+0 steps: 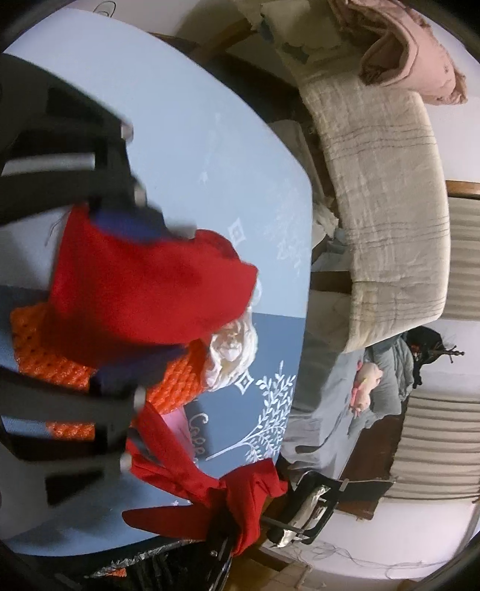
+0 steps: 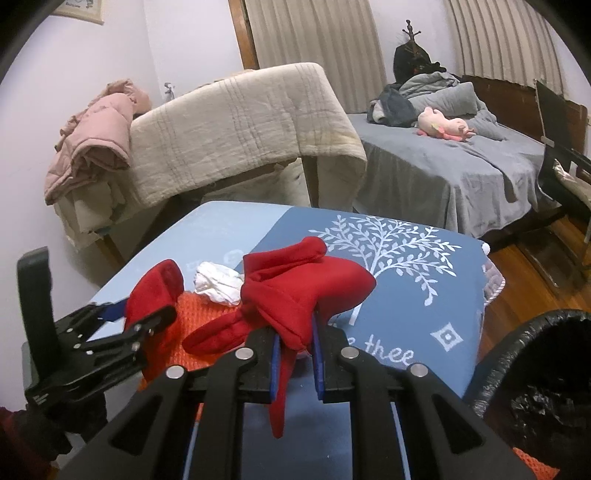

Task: Collect trash
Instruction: 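Carry both red cloths over the bin and open both grippers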

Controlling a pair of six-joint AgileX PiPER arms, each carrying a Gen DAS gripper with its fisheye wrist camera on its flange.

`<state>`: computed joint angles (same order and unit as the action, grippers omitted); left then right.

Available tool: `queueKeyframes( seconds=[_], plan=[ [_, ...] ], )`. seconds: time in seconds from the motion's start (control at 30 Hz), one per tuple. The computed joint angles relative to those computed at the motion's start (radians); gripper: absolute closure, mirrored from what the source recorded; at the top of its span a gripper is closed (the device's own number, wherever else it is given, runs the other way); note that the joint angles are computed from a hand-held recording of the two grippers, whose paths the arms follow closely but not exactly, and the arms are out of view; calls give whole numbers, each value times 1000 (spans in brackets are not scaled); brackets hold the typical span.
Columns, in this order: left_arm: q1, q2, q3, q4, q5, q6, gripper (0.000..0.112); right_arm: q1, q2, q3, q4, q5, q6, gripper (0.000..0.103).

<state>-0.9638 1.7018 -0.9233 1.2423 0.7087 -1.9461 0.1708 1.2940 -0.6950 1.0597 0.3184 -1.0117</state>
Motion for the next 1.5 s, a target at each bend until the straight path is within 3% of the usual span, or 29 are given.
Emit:
queueKeyframes(
  seconds=[0.1,0.17,0.43,0.73,1.13,1.5],
  plan=[
    [-10,-17,15,27,1,-29,93,-3,-22,8,-10,1,5,89],
    [-21,-41,32,52,3,-54,98,-12,-34,10,-7,12,1,89],
    [-108,-145,37,50,136,-44,100,-55,-124,25,-35,67,20,89],
    [-231,-186,-54,-10,292,43,100,-159,-261,29,-112,196,79,89],
    [-373,-89,-185,-30,315,72,100,-469,-413,50,-101,470,-8,89],
    [-435,13,-321,-41,289,123,100,-926,-453,38,-25,800,-214,89]
  ],
)
